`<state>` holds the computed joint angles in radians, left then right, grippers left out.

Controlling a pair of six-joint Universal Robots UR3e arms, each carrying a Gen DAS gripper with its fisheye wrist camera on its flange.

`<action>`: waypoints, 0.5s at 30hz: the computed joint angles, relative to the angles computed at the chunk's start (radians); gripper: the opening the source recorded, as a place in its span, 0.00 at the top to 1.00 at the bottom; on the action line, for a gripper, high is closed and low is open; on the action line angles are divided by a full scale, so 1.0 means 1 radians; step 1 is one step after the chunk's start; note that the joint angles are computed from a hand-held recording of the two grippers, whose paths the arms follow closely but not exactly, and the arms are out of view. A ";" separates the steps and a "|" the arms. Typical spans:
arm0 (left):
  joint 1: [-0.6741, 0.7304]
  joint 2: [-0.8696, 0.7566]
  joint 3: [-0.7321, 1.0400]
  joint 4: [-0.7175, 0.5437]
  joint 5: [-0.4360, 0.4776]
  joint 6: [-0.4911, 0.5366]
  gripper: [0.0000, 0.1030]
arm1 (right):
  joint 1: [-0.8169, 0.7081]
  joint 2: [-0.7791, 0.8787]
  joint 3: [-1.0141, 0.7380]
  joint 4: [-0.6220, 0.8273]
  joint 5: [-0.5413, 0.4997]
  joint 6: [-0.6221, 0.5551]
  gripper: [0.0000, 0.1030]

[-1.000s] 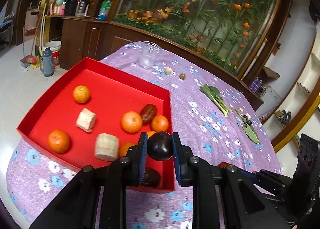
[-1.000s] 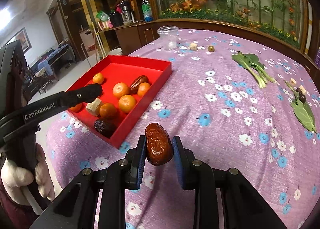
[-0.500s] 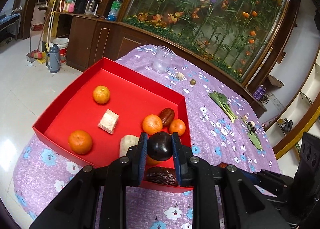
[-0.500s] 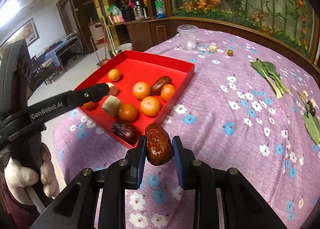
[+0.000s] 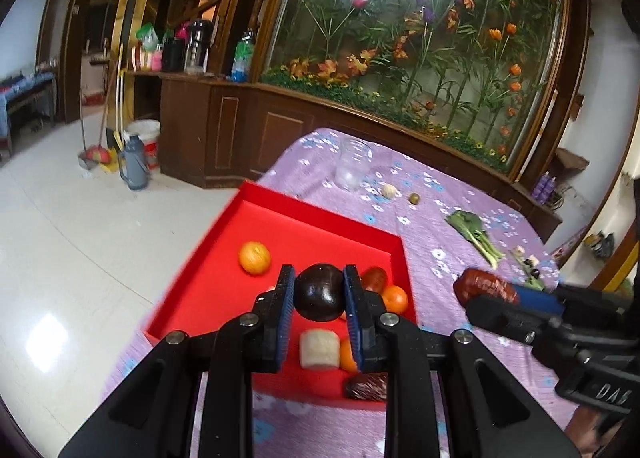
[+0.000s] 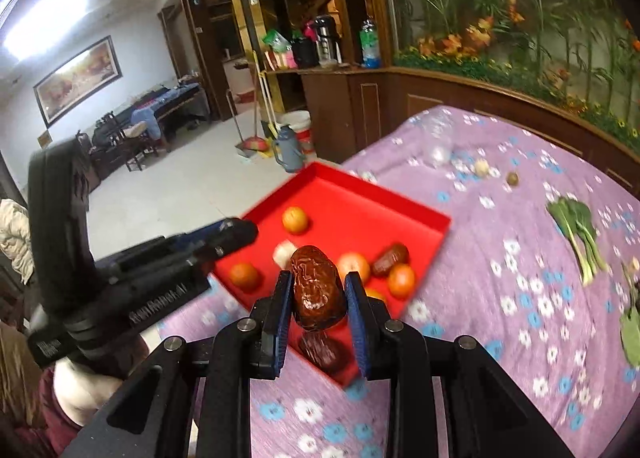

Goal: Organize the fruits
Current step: 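Lower the plum and date with both tools into the red tray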

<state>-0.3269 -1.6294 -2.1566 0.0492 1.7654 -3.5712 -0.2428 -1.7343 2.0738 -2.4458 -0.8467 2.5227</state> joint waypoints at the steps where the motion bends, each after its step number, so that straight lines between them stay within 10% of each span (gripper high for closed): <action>1: 0.005 -0.001 0.008 -0.006 0.002 0.010 0.78 | 0.014 0.018 -0.018 -0.020 -0.006 0.019 0.72; 15: 0.063 -0.152 0.209 -0.114 0.038 0.137 0.78 | 0.153 0.338 -0.225 -0.175 -0.089 0.222 0.72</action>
<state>-0.2636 -1.7811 -1.9477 -0.0646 1.8030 -3.4339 -0.0899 -1.3965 1.8493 -2.6207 -0.9354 2.7447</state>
